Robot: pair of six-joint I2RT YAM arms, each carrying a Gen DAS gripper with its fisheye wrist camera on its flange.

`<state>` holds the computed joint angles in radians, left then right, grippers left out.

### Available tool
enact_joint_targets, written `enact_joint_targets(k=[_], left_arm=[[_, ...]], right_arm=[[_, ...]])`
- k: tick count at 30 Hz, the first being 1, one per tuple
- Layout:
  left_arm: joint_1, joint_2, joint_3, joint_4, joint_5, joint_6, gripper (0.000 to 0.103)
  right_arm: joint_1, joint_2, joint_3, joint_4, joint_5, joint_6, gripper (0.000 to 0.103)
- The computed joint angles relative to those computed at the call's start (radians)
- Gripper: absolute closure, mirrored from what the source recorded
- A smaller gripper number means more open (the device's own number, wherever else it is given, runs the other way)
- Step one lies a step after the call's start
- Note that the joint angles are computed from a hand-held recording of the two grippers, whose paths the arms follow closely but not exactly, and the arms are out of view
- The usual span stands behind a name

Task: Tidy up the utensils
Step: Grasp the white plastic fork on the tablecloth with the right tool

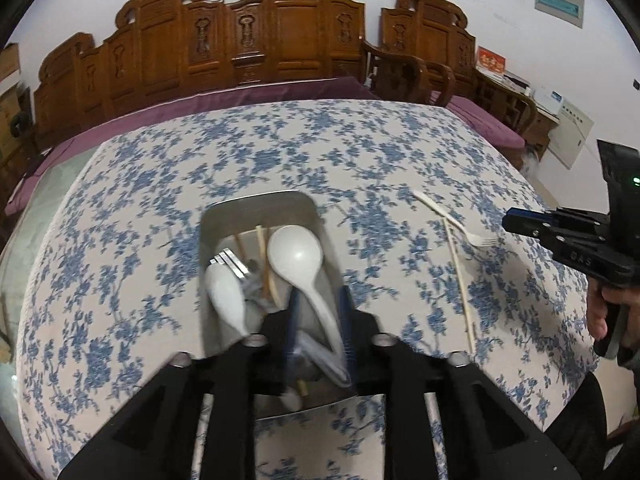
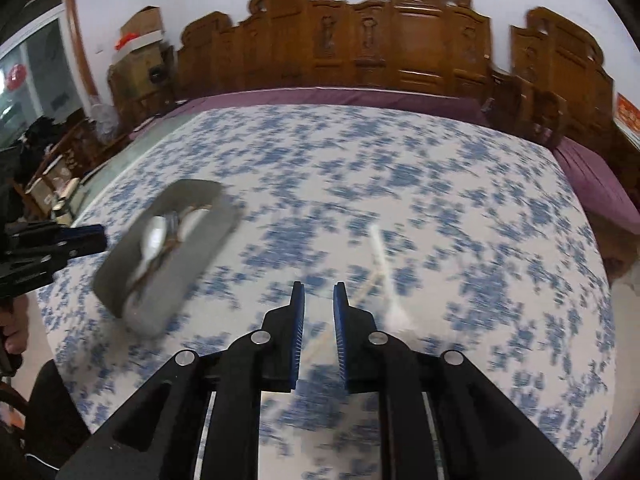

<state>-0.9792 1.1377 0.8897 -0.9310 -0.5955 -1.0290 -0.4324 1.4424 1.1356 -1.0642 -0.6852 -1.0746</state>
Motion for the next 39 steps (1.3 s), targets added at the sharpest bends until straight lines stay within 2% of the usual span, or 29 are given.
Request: enact_joint_targets(k=[3,5,8,16,27,29,32,34,39], left_arm=[[-0.002,0.048,0.023,0.037,0.010,0.015,0.075],[-0.005,0.076,0.037,0.055,0.014,0.018,0.063],[-0.009,0.118,0.052,0.087,0.025,0.026,0.058],[-0.014,0.211,0.082,0.150,0.061,0.045,0.057],[-0.012,0.271,0.114,0.172,0.082,0.068,0.057],[-0.015,0.282,0.122,0.171,0.084,0.068,0.057],[-0.018,0.297,0.132,0.172,0.088,0.073,0.057],[-0.021,0.306,0.139,0.175,0.091,0.071,0.057],[-0.036,0.339,0.167,0.177,0.093,0.066,0.057]], right_arm=[[-0.020,0.069,0.027,0.035,0.019,0.007,0.083],[-0.020,0.111,0.041,0.057,0.035,0.016,0.075],[-0.013,0.161,0.042,0.111,0.066,0.037,0.075],[0.069,0.228,0.017,0.233,0.152,0.083,0.075],[0.215,0.295,0.022,0.333,0.300,0.163,0.075],[0.220,0.302,0.029,0.336,0.297,0.177,0.075],[0.231,0.290,0.015,0.353,0.319,0.179,0.079],[0.237,0.289,0.019,0.347,0.334,0.183,0.096],[0.218,0.266,0.005,0.324,0.362,0.151,0.096]])
